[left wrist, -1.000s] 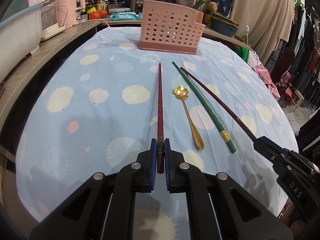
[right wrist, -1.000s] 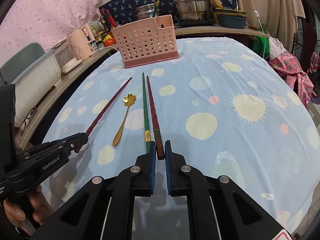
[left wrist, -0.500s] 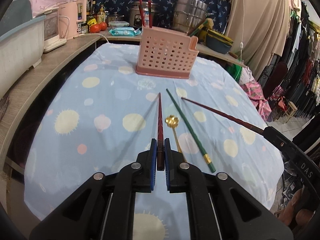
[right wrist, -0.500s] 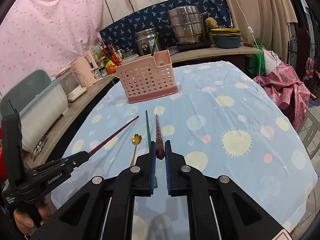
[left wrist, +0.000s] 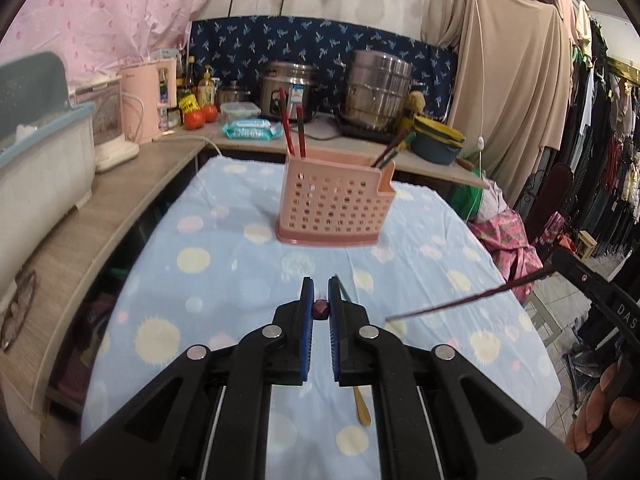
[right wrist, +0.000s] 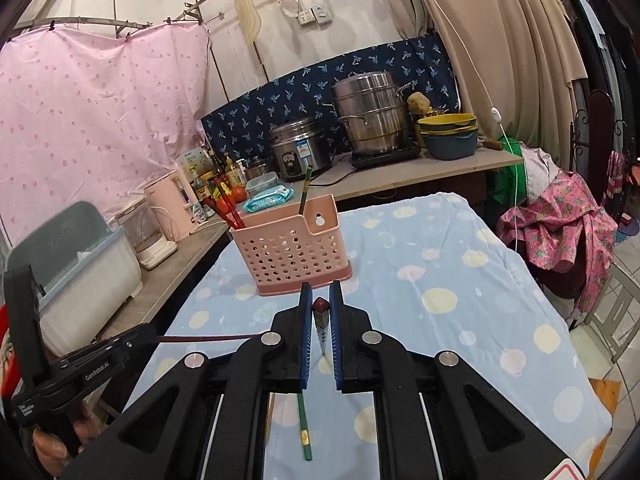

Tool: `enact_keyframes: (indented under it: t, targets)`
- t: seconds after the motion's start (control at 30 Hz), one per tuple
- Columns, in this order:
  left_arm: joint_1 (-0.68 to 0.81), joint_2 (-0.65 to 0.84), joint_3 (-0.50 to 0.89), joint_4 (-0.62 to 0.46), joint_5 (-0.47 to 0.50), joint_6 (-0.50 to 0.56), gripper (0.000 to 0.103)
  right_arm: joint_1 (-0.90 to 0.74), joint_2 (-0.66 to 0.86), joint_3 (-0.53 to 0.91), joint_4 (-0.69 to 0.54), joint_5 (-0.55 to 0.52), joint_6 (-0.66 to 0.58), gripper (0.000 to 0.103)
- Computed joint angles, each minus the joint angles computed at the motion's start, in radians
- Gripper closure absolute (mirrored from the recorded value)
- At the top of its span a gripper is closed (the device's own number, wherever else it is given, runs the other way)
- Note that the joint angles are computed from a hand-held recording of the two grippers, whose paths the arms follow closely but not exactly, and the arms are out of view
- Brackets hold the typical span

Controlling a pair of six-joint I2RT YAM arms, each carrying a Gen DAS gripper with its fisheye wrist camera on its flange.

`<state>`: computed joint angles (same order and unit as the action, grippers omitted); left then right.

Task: Organize utensils
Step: 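Lift both dark red chopsticks and carry them toward the pink basket, then lower both chopsticks into the pink basket with both tools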

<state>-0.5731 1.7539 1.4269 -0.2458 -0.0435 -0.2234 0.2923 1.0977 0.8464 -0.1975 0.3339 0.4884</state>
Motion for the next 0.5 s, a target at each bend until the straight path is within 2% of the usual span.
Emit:
enact_keyframes:
  t: [0.5]
  targets:
    - [0.014,0.141,0.258,-0.056,-0.016,0.009,0.096,-0.078,0.141,0.15,0.035,-0.086,-0.075,0.095]
